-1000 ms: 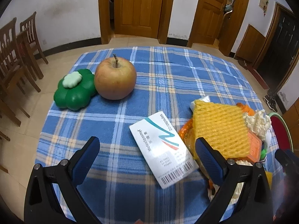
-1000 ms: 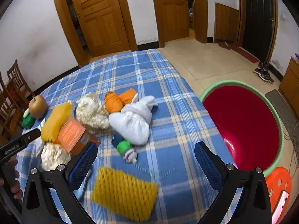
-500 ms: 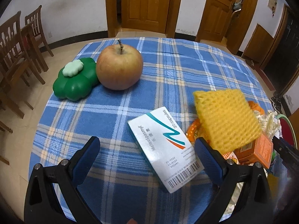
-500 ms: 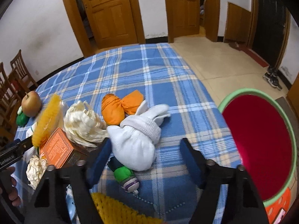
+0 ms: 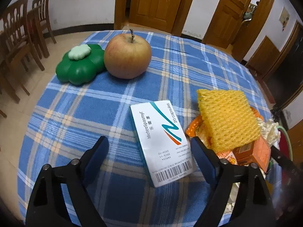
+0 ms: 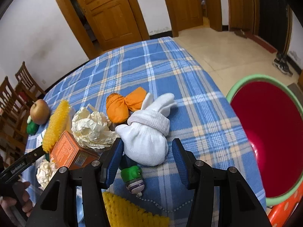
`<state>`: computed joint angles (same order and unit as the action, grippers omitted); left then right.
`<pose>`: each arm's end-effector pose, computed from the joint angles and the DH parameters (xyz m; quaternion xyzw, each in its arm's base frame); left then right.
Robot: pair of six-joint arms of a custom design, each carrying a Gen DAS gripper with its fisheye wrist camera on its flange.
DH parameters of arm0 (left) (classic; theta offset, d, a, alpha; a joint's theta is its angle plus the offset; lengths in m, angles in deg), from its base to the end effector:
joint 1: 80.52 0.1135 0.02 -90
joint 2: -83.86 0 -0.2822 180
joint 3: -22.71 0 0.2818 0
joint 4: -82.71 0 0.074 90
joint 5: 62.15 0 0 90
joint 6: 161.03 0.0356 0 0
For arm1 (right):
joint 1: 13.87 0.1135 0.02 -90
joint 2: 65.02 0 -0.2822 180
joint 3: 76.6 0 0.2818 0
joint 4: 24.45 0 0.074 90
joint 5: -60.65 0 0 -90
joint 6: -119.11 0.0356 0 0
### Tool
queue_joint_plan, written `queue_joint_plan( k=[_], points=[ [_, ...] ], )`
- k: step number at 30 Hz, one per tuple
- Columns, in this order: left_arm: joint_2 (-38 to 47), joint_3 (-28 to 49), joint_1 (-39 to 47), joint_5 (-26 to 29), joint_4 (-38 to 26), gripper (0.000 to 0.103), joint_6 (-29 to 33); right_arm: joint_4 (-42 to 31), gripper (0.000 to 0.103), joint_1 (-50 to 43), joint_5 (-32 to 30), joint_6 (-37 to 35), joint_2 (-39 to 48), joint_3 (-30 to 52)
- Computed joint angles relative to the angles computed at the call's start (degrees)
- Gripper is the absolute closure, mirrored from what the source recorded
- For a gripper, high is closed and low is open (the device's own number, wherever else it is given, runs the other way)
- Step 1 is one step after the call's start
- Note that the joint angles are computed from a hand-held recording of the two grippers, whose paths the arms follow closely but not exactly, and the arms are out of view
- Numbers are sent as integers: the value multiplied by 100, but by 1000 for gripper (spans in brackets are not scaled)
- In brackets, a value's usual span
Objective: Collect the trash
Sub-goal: 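Grasp the white glove with the right tool while the left tool grasps the white medicine box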
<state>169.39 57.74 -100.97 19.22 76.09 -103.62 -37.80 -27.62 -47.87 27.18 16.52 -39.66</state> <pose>0.2235 -0.0776 0.0857 -0.1223 0.9488 -0.0614 0.2847 0.2322 -0.0452 0.1034 0.0535 0.9481 0.1161 0.2910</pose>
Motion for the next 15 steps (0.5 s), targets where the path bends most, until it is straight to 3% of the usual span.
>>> queue_joint_plan(
  k=[4,8,15],
  points=[
    [-167,-212,81,378,343,45,55,17,72,-52,-161,-87,-232,-115],
    [-232,-244,62,454,364,46,11,-138,81,-187,-336,-198,-765,-293],
    [-799,-481,-47,338,169,47,-88,-695,84,-434,-498,-454,-2004,-584]
  ],
)
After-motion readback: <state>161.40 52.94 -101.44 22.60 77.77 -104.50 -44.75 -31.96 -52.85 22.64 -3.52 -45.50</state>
